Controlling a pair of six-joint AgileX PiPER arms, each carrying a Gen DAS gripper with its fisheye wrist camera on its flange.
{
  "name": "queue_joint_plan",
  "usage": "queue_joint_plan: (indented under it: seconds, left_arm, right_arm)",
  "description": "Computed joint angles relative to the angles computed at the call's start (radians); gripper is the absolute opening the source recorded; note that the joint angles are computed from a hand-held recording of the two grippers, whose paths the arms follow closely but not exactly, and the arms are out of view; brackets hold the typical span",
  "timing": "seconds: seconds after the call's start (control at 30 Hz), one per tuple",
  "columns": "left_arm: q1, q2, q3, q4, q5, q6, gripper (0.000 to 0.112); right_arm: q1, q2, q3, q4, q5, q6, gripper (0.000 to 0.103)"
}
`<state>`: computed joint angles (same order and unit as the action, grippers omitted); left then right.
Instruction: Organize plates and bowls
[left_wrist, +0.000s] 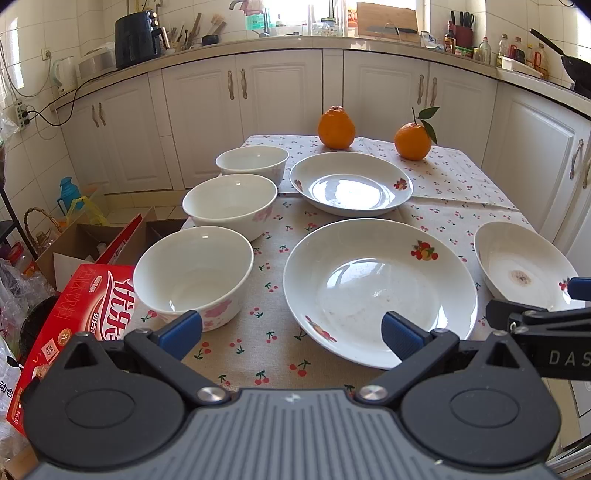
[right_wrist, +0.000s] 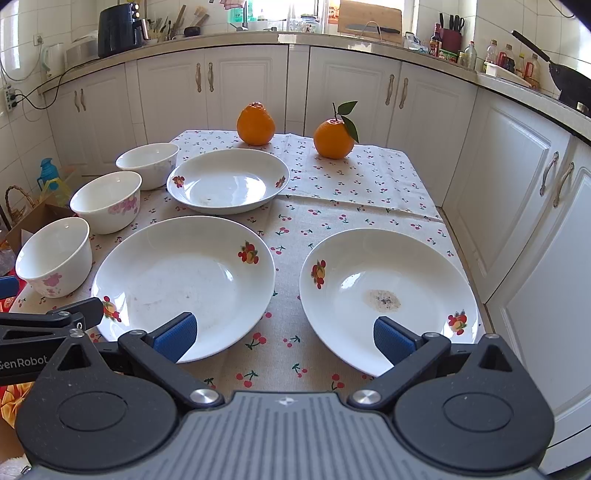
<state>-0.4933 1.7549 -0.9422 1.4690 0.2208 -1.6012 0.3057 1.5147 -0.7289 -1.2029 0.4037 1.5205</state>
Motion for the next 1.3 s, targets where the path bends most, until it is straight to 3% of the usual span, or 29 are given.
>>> queue_joint_plan:
  seconds: [0.87,1.3]
  left_arm:
    - [0.002,-0.007,0.002,-0.010,0.002,0.012,0.102]
    - [-0.001,-0.007,-0.018,-0.102,-0.004,0.122,0.102]
  right_arm:
    - [0.006,0.000,0.002,-0.016,0.004,0.015,0.103]
    - [0.000,-0.013,0.011,-0.050,-0.009,0.035,0.103]
